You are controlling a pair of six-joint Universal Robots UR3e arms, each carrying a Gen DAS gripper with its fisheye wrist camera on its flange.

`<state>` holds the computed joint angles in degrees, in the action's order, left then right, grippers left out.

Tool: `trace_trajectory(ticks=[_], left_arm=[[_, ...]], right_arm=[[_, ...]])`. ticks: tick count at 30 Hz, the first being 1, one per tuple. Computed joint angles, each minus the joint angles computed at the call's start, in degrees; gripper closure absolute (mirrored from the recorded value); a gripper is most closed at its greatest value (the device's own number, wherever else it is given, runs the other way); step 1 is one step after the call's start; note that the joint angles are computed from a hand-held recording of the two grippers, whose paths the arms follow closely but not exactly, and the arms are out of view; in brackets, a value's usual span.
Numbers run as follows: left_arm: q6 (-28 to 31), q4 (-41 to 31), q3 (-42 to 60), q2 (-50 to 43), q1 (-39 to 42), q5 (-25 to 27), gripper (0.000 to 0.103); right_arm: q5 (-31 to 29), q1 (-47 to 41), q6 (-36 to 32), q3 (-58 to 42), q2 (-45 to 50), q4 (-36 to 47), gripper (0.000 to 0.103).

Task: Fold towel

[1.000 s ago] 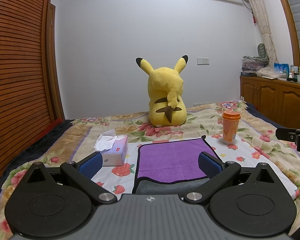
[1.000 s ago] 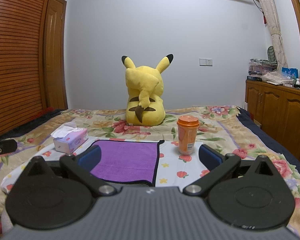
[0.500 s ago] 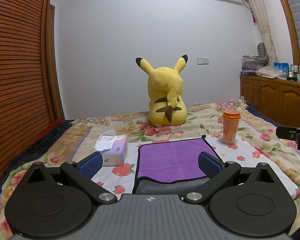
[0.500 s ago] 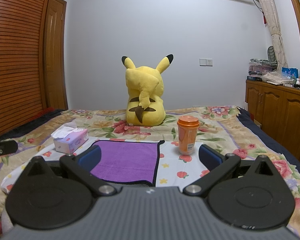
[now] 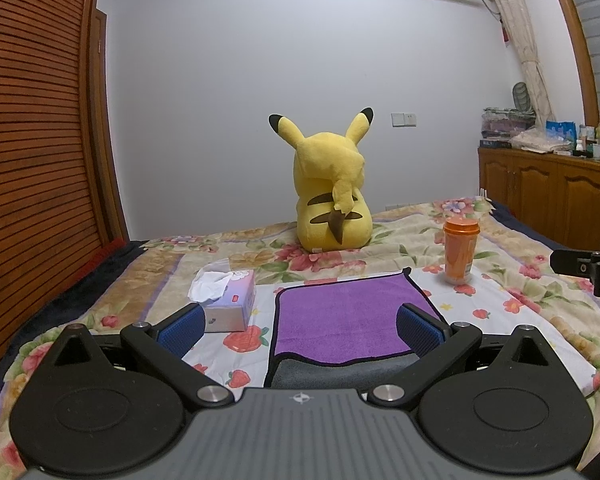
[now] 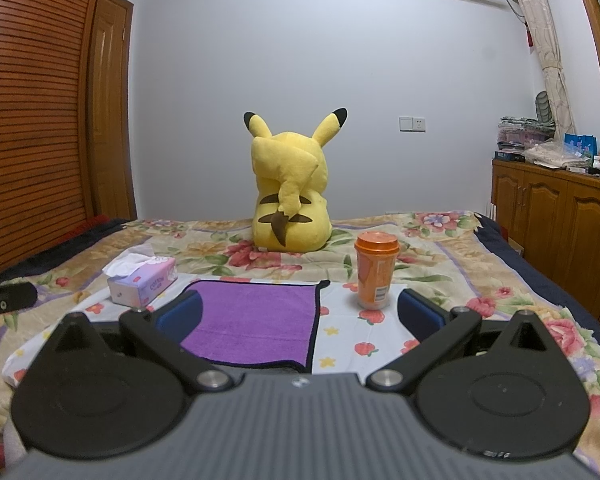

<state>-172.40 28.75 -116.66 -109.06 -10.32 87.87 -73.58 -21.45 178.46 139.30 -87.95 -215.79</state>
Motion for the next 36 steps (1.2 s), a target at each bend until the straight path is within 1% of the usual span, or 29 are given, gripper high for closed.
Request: trace_trajectory(ticks=[6, 11, 19, 28, 36], left_arm=[[0.17, -3.62, 1.88, 0.17, -0.75, 0.79, 0.0], [0.79, -6.32, 3.82, -0.85, -0.92, 1.08, 0.0], [1.56, -11.29, 9.27, -4.5, -0.15, 0.6, 0.0], [2.91, -17.1, 17.35, -9.79, 1.15, -0.09, 0.0], [3.76, -23.65, 26.22, -14.69, 1.94, -1.63, 0.0]], right_arm=[[-0.17, 0.5, -0.2, -0.23, -0.02, 1.05, 0.0], [-1.66, 2.08, -0.12, -3.04, 1.92, 3.01, 0.0], [-2.34, 3.0, -1.57, -6.41, 5.24, 5.24, 0.0], [-3.14, 3.79, -3.76, -12.02, 9.9, 9.27, 0.0], [-1.97, 4.13, -5.22, -16.82, 12.4, 15.02, 0.0]])
